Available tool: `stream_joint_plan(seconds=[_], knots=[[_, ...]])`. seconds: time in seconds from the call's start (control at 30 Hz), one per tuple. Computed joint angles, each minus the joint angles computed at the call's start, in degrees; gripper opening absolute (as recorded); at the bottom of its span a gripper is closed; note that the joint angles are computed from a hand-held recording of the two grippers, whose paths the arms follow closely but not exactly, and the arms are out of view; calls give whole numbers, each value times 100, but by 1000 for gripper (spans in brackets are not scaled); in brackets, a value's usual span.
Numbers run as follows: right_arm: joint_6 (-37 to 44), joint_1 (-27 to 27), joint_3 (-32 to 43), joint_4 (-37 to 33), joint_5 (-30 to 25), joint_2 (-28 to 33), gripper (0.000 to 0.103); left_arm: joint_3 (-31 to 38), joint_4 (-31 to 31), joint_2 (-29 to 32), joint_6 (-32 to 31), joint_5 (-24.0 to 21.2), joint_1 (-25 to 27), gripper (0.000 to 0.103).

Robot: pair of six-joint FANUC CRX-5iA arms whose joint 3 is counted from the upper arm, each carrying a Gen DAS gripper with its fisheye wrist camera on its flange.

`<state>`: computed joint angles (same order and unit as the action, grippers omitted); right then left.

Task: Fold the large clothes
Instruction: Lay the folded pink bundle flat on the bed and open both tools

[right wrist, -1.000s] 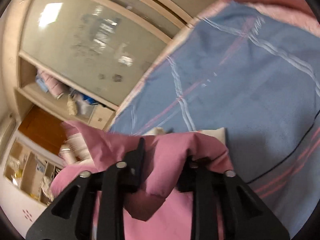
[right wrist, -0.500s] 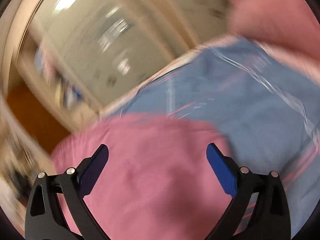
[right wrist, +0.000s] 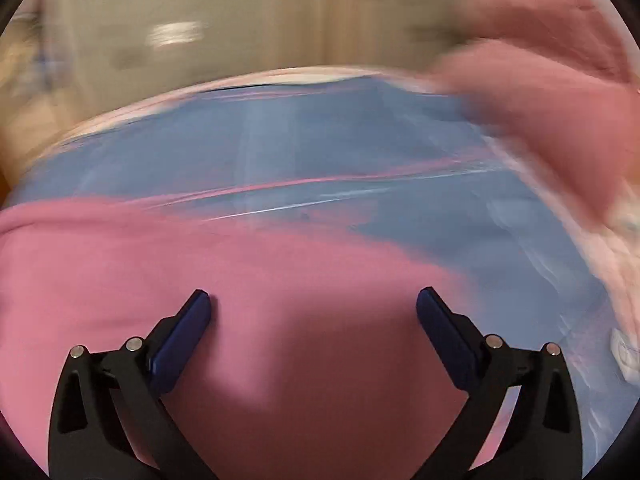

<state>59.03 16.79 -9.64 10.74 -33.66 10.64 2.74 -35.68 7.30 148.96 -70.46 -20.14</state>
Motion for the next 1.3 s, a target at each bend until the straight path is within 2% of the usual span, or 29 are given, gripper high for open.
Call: stream_joint_plan(seconds=[0.03,0.07,0.1,0.17,0.2,0.23,0.27,0.33,0.37,0.4,0.47,0.5,0.53,0.6,0.63,0.7,0.73,0.8,0.87,0.9,0.93,1.03,1.1,1.17,1.3], knots=[[-149,-148,79,-232,-175,41,102,-189,95,-132,-23,84,129,99],[-298,-258,98,-163,-374,82,102,-340,142,-269,-71,198,272,99],[-526,-285,-73,205,-337,29,102,-445,17,-434,72,182,244,99],[-1404,-194,-942,1518,256,-525,102,-380,-638,-594,745,-287,-276,93],[-1625,-162,-1382,1863,707,-909,102,-378,-951,-692,981,-368,-546,93],[-1628,-103,-1613,1908,951,-1178,102,-362,-1122,-757,1104,-328,-755,93],[-1342,51,-1782,1653,1142,-1473,102,-378,-1248,-881,1150,-169,-1035,94],[-116,572,-1835,680,939,-2004,102,-330,-1095,-884,792,49,-1287,95],[228,829,-1935,537,851,-2218,102,-230,-895,-775,428,207,-1386,95],[371,993,-2016,573,826,-2304,102,-157,-731,-660,208,261,-1407,95],[611,1346,-1854,603,204,-2063,102,-8,-195,-246,-255,106,-1223,96],[548,1427,-1704,586,-154,-1844,102,38,103,-74,-329,40,-1111,94],[271,1443,-1711,575,-291,-1824,102,19,100,-102,-102,-40,-1199,90],[-302,1605,-2076,824,-229,-2331,102,-180,-274,-514,369,84,-1781,92],[-535,1803,-2431,1049,-105,-2830,102,-186,-807,-602,768,-100,-2281,99],[-1591,2338,-3177,2081,-137,-3744,102,95,-1632,-546,1131,-1014,-3280,101],[-2310,2733,-3560,2762,-424,-4244,102,272,-1986,-446,1273,-1511,-3780,101],[-3121,3285,-4043,3478,-708,-4925,102,418,-2416,-366,1486,-1981,-4482,101],[-4070,4285,-4448,4113,-1709,-5684,102,528,-2509,-360,1611,-2190,-4889,101],[-4281,4785,-4611,4388,-2232,-6022,102,616,-2608,-321,1698,-2374,-5163,101],[-4376,5153,-4695,4553,-2657,-6245,102,683,-2702,-288,1767,-2545,-5345,101],[-4633,5693,-4805,4732,-3401,-6529,102,945,-3100,-185,2073,-3235,-6038,101],[-4951,6391,-4806,4773,-4255,-6749,102,930,-3243,-276,2278,-3372,-6313,101],[-5061,7332,-4785,4884,-5213,-7040,102,1005,-3307,-273,2309,-3427,-6488,101],[-5594,9099,-4749,5143,-6919,-7376,102,1409,-3527,-62,2061,-3848,-6852,101]])
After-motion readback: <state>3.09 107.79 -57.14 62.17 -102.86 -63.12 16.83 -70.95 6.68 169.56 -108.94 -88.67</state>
